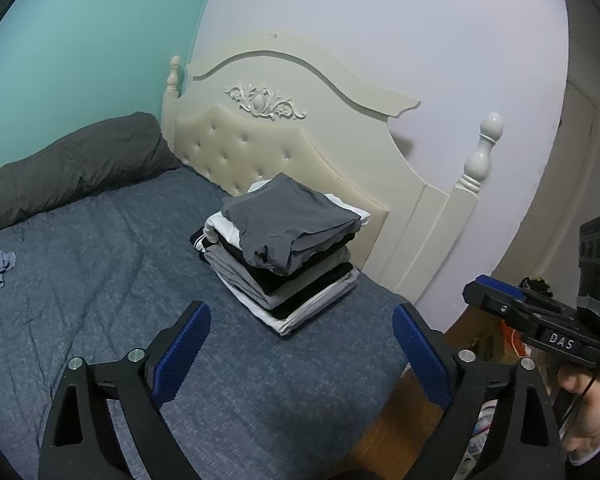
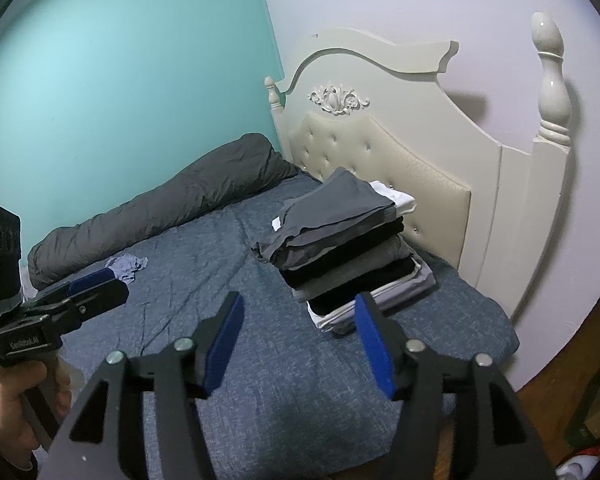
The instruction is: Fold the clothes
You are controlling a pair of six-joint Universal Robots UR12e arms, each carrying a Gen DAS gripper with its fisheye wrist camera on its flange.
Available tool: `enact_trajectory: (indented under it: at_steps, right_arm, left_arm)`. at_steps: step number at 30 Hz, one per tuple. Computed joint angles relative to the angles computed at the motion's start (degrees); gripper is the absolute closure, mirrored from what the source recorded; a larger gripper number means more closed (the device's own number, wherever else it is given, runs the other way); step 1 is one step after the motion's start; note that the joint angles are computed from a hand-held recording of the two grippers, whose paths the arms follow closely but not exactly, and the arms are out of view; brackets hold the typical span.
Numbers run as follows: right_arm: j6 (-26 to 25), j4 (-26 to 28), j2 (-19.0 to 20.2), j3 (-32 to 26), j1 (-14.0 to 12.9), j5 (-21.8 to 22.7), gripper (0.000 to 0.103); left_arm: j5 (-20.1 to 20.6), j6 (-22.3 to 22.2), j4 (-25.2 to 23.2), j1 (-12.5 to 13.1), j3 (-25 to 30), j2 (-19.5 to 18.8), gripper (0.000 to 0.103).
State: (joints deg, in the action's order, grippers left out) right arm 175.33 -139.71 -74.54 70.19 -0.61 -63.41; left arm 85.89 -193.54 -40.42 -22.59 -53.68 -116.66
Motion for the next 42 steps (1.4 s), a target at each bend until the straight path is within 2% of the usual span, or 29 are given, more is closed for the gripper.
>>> enact_trajectory:
  at_steps: [8, 13, 16, 19, 22, 42]
  right_arm:
    - [0.8, -0.1, -1.0, 1.6, 0.0, -1.0, 0.033]
    - [1.7, -1.0, -1.4, 2.6, 0.2, -2.5, 0.025]
    - [2.3, -2.3, -1.7, 3.3, 0.3, -3.5, 0.016]
    - [2.8, -3.5, -1.9, 3.9, 0.3, -4.0, 0.013]
    - [3.2, -4.6, -2.2, 4.5, 0.3, -4.4, 0.005]
    - [3.3, -7.0, -4.4, 8.3, 1.0, -6.3, 0.002]
  left_arm:
    - [0.6, 0.1, 0.4, -0.1, -1.4, 0.9, 0.0]
    - [1.0, 0.5, 0.3, -0.2, -2.1, 1.3, 0.0]
    - [1.3, 0.6, 0.3, -0.3, -2.6, 1.6, 0.0]
    - [1.8, 0.6, 0.5, -0.4, -3.1, 1.9, 0.0]
    - [2.1, 0.3, 1.0, -0.4, -3.7, 2.2, 0.0]
    - [3.9, 0.2, 4.2, -0.8, -8.4, 4.8, 0.0]
